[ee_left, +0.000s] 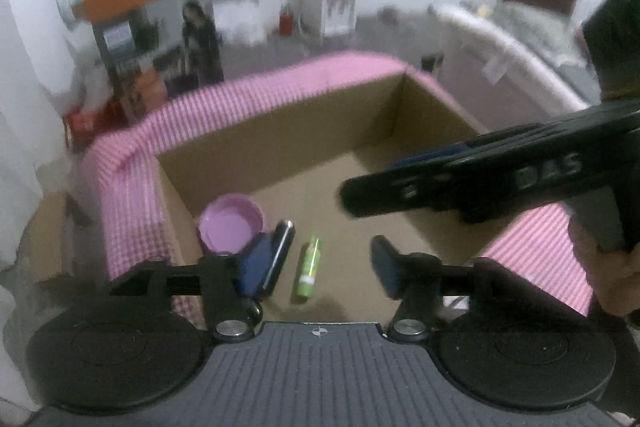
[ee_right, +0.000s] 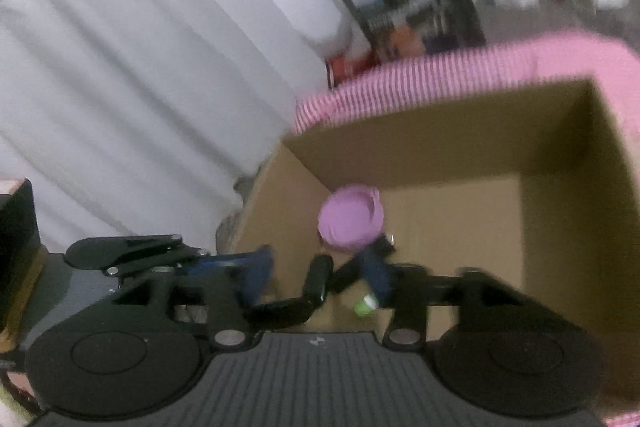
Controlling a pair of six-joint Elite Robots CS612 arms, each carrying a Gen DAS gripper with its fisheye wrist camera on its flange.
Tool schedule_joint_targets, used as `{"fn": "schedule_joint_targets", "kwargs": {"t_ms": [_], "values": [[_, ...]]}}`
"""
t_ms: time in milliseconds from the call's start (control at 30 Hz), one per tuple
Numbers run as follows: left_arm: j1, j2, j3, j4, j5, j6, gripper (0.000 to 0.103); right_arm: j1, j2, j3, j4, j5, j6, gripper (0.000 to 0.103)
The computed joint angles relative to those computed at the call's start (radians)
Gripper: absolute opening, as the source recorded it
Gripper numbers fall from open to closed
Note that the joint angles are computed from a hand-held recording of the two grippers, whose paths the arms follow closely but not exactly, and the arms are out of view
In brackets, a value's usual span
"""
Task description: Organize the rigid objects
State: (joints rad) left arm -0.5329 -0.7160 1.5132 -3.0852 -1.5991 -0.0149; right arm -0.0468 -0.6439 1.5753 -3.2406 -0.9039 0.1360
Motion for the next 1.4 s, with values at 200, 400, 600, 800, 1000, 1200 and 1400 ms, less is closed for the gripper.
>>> {"fn": "schedule_joint_targets", "kwargs": {"t_ms": [200,400,600,800,1000,1200,1400], "values": [[-0.004,-0.044,0.117,-0.218,-0.006,-0.057,0.081,-0.016,-0.059,0.145,-0.292,-0.048,0.023,0.090],[-0.024,-0.052,0.199,-0.347,0.058,-0.093,0.098,-0.009,-0.089,0.271,-0.562,-0.139,0.008,0.103],[-0.045,-0.040,0.243,-0.369,0.130,-0.133,0.099,0.018,-0.070,0.312,-0.667,-0.172,0.010,0.103],[-0.060,-0.004,0.236,-0.355,0.225,-0.147,0.098,0.049,-0.037,0.288,-0.584,-0.133,-0.004,0.101],[-0.068,0.020,0.232,-0.380,0.277,-0.132,0.089,0.075,-0.008,0.234,-0.437,-0.106,-0.023,0.090],[-0.063,0.030,0.223,-0.374,0.264,-0.139,0.075,0.097,0.010,0.196,-0.356,-0.101,-0.041,0.082],[-0.065,0.035,0.222,-0.377,0.269,-0.140,0.061,0.106,0.019,0.171,-0.299,-0.094,-0.061,0.072]]}}
